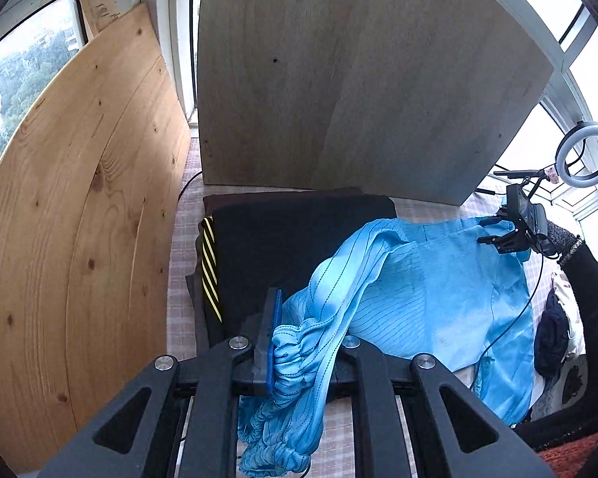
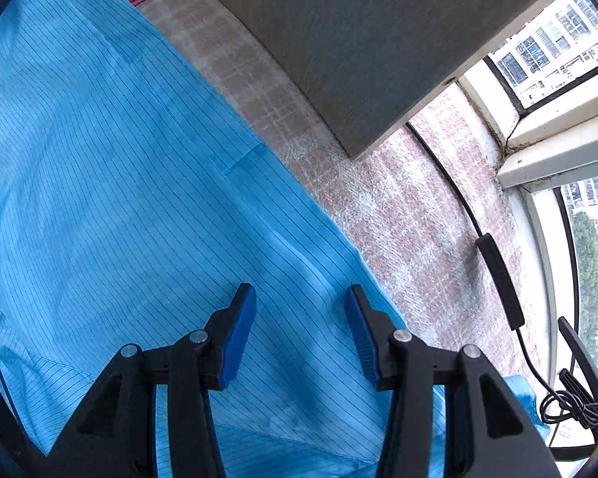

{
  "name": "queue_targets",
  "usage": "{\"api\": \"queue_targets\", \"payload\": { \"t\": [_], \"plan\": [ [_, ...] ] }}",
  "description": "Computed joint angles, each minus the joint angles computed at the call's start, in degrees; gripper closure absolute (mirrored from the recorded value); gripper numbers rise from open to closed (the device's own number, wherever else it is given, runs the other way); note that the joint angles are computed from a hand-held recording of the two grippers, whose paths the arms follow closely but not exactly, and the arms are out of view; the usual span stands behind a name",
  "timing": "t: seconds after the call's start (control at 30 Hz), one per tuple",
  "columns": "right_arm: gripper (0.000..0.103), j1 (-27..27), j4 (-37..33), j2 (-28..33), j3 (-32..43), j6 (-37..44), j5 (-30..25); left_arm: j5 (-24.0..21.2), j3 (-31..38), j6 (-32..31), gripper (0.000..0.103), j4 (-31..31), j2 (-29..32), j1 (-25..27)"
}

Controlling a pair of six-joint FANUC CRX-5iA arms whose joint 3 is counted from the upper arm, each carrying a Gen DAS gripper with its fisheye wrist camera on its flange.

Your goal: Fold clothes

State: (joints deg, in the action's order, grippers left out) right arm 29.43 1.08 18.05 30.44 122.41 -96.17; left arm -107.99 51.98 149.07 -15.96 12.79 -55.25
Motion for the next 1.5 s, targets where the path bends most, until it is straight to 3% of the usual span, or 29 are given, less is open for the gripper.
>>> {"api": "queue_targets", "payload": {
  "t": [0.13,0.37,0.43,0.5,0.53,0.57,0.73,0.9,1.0,1.03,1.13,1.33,1.5],
  "plan": [
    [0.099,1.29,1.83,-1.61,-2.27,-0.33,1.05,0.13,0.34,-0.97,0.091,0.49,0.51,0.36],
    [0.101,1.31,5.42,-3.94,-3.99,-4.95,4.02,-0.06,0.40,-0.74,0.091,-0.20,0.01,0.00],
    [0.099,-1.57,2.47,-2.06,1.54,-6.06,-0.25,-0.56,0.58,-0.88,0.091,0.03,0.11,0.01],
    [0.083,-2.46,3.32,-1.97,2.80,-4.82,-2.27,-0.78,0.57,-0.98,0.091,0.27,0.15,0.10],
    [0.060,-2.34,4.83,-2.51,2.12,-3.46,-2.55,-0.75,0.47,-0.94,0.091,0.32,0.11,0.15],
    [0.045,-2.10,6.60,-3.24,0.94,-2.22,-2.28,-0.72,0.36,-0.90,0.090,0.36,0.07,0.19],
    [0.045,-1.85,12.26,-5.35,-4.60,-1.06,1.82,-0.13,-0.25,-0.71,0.090,1.06,0.16,0.81],
    [0.045,-3.65,9.64,-2.91,-0.22,-0.60,0.49,-0.91,0.97,-1.75,0.090,1.98,1.35,1.14],
    [0.045,-2.71,12.85,-3.03,-3.19,1.24,-0.35,-1.04,1.08,-1.84,0.090,1.87,1.29,1.21],
    [0.046,-2.37,13.97,-3.36,-4.51,1.62,-0.19,-1.00,1.00,-1.85,0.090,1.85,1.20,1.25],
    [0.093,-2.45,15.21,-3.97,-5.52,-1.20,0.82,-1.08,0.33,-1.28,0.090,1.47,0.80,1.39],
    [0.096,-4.19,15.95,-5.96,-4.15,-4.46,1.82,0.02,-1.85,0.11,0.090,0.11,-1.31,1.29],
    [0.097,-4.53,22.69,-6.91,-9.69,-12.29,7.13,3.29,-7.21,1.69,0.090,2.71,-3.49,3.89]
  ]
}}
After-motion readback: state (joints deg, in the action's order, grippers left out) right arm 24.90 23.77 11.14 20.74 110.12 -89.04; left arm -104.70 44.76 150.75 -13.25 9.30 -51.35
